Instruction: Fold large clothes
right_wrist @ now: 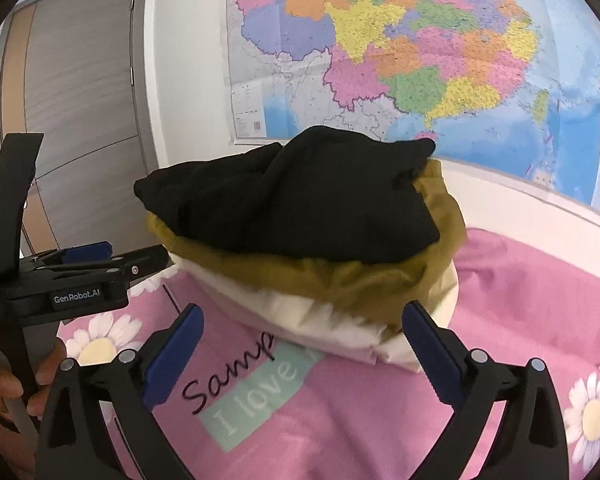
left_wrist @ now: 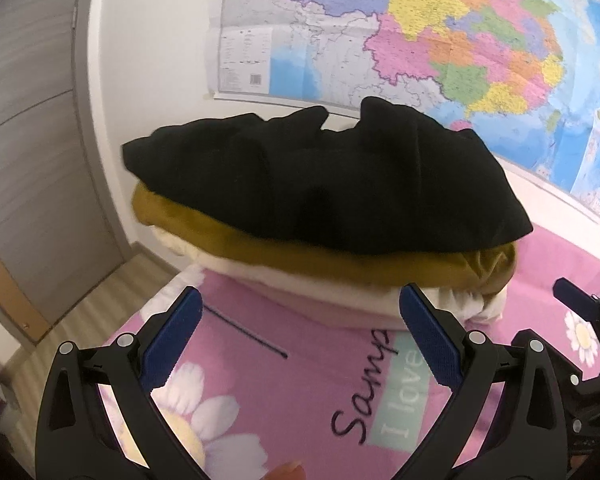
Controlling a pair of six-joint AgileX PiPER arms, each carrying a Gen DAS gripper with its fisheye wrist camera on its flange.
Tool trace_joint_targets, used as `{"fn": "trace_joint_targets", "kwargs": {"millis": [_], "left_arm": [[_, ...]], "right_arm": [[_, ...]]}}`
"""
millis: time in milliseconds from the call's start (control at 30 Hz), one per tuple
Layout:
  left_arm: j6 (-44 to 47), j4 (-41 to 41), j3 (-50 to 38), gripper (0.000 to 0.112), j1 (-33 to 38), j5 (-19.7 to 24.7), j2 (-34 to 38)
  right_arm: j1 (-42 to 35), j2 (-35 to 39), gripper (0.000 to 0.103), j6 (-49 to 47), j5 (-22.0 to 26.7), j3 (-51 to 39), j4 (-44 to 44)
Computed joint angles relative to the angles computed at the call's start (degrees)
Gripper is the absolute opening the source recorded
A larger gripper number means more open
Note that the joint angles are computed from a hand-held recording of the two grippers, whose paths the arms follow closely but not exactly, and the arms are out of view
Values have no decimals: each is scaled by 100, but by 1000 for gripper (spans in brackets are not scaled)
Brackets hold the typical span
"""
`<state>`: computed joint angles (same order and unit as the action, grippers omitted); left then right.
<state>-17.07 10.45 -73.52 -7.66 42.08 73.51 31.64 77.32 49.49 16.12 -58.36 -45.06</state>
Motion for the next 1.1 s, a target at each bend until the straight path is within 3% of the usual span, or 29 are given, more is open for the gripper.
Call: {"fn": "trace_joint_targets", "kwargs": {"millis": [133,500,1100], "left_arm": [[-93,39,188,97,-67,86,-208],[-514,384,660,97,-596,347,-632],[-1258,1109,806,97,-1104,585,-874]], "right_arm": [[263,-210,97,737,199,276,-711],[643,-687,97,1467,512,815,-1232],[802,-1005,97,1714,620,1134,-1431]]}}
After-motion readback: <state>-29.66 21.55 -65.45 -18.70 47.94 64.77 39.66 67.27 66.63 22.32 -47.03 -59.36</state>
